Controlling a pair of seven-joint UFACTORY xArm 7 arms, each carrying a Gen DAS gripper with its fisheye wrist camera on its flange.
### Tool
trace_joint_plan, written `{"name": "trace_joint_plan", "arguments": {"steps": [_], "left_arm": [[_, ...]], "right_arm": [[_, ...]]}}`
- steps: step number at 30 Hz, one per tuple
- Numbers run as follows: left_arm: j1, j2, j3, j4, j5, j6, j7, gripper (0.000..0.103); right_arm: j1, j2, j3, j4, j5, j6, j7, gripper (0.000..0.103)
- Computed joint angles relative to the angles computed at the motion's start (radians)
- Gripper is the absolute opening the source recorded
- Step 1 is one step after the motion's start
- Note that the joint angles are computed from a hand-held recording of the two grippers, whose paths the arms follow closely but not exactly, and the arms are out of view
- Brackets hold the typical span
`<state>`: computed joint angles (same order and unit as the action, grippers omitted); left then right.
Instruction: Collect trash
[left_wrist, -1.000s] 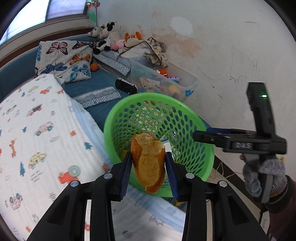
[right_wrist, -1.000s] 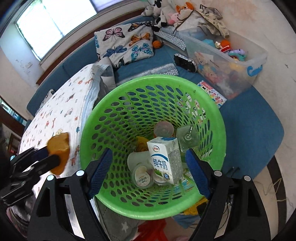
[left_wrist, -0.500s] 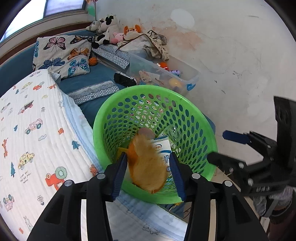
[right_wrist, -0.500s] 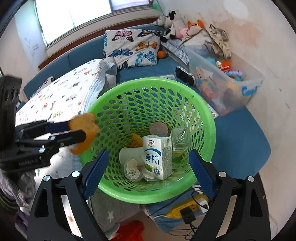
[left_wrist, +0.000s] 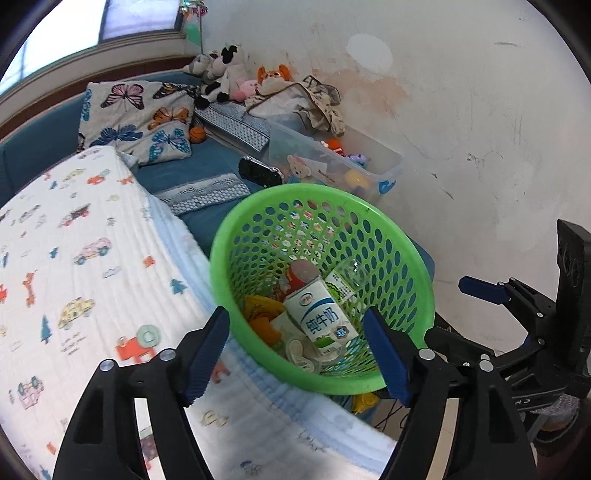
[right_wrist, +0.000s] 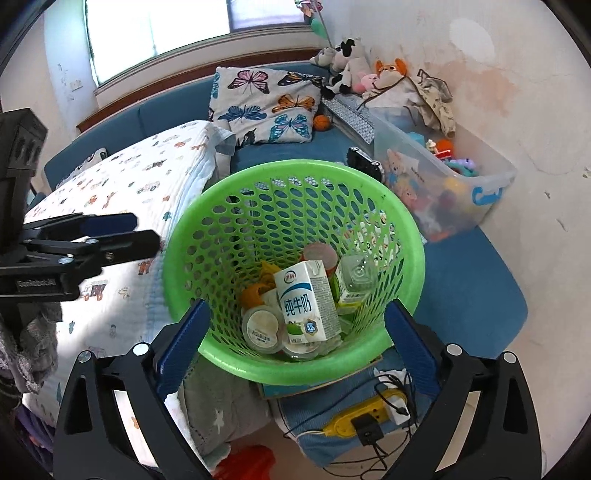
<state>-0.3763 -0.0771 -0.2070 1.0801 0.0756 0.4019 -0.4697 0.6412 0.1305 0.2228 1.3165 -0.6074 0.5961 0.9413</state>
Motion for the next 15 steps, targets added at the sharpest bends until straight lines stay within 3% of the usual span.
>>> {"name": "trace_joint_plan", "arguments": {"steps": [7, 15], "left_arm": [[0.046, -0.138, -0.038, -0.113, 0.141, -0.008, -0.132, 0.089], [0.119, -0.342, -0.081, -0.251, 0.197, 0.035, -0.236, 0.096]], "right_arm": [[0.016, -0.022, 0.015, -0.030, -0.027, -0.038, 0.068, 0.095], [0.051, -0.022, 0.034, -0.016, -0.060, -0.068, 0.108, 0.098]]}}
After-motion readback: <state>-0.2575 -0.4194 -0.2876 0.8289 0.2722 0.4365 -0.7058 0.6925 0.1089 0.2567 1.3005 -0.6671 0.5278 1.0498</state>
